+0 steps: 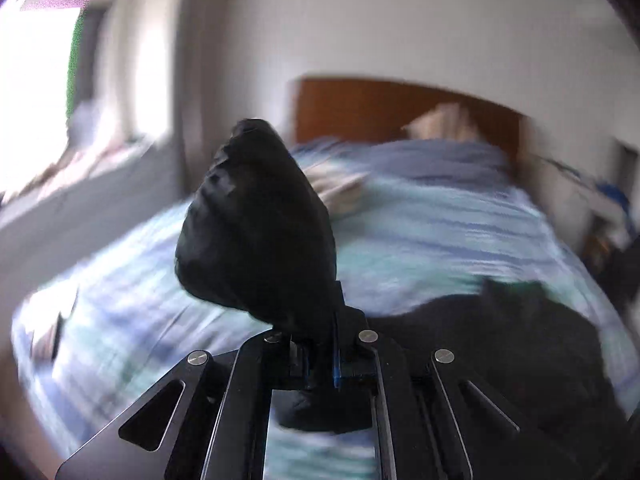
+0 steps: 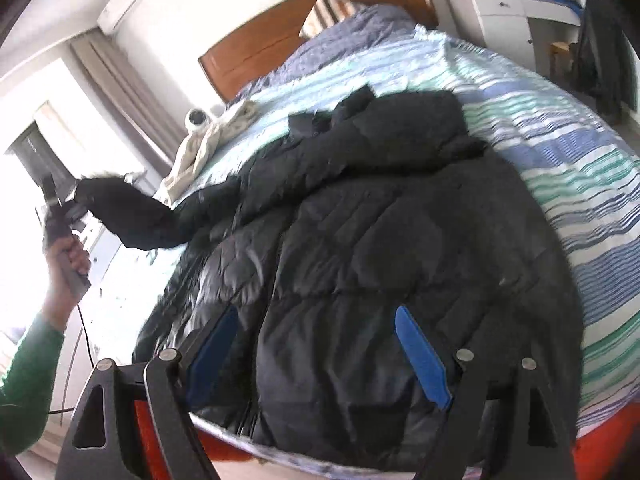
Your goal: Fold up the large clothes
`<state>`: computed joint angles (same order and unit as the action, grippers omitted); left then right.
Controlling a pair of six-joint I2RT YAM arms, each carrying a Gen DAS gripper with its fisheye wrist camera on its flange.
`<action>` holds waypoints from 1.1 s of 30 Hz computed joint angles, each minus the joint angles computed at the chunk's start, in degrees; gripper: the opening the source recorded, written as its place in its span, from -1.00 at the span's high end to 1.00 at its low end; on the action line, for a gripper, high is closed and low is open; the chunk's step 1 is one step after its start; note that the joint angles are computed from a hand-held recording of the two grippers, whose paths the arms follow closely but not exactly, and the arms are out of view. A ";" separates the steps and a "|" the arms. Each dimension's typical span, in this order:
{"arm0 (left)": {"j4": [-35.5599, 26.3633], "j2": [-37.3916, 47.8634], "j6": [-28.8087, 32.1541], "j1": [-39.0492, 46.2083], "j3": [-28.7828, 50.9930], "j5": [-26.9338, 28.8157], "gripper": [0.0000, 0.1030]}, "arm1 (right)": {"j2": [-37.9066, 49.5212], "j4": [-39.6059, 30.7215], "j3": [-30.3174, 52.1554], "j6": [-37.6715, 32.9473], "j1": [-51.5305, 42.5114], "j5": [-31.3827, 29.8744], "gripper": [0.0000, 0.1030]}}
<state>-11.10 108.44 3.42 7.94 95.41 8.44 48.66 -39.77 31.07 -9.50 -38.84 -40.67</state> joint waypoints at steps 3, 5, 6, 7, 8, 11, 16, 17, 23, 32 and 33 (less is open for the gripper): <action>4.88 -5.61 7.14 -10.63 -7.47 -1.67 0.90 | 1.02 -1.03 0.85 -1.86 -4.27 -2.65 -0.61; 6.79 -7.36 11.02 -17.04 -11.82 -2.63 0.90 | 1.97 -2.16 1.10 -4.63 -7.62 -4.01 -0.61; 7.96 -8.01 12.68 -20.00 -14.34 -3.56 0.89 | 2.82 -2.74 1.29 -6.32 -9.23 -4.32 -0.61; 9.29 -8.09 14.32 -23.41 -16.99 -4.94 0.88 | 3.57 -3.07 1.46 -7.65 -10.49 -4.28 -0.61; 9.67 -7.39 15.58 -26.72 -19.02 -6.00 0.86 | 4.43 -3.16 1.71 -8.73 -11.50 -4.27 -0.61; 6.13 -1.91 16.68 -32.96 -19.59 -7.50 0.58 | 7.59 -2.38 2.60 -11.30 -14.21 -3.87 -0.61; 3.62 1.79 16.28 -37.82 -23.53 -13.10 -0.31 | 14.83 0.88 6.61 -9.29 -13.59 -2.24 -0.61; 4.51 -0.66 16.43 -37.13 -26.77 -11.69 -0.38 | 16.06 1.24 7.62 -8.37 -13.34 -2.73 -0.61; 3.38 -14.70 14.98 -29.98 -38.20 -4.66 -0.73 | 29.46 8.87 14.73 5.07 -3.57 -7.26 -0.70; 3.89 -17.86 11.72 -14.93 -43.05 0.01 -0.73 | 47.55 21.79 25.81 17.99 18.30 10.98 0.25; 3.89 -17.75 11.28 -14.00 -43.34 0.09 -0.73 | 46.04 22.10 26.56 17.61 18.89 12.06 0.43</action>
<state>-7.21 90.69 14.70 -6.06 52.07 8.53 94.70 -17.67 57.63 8.11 -19.95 -28.61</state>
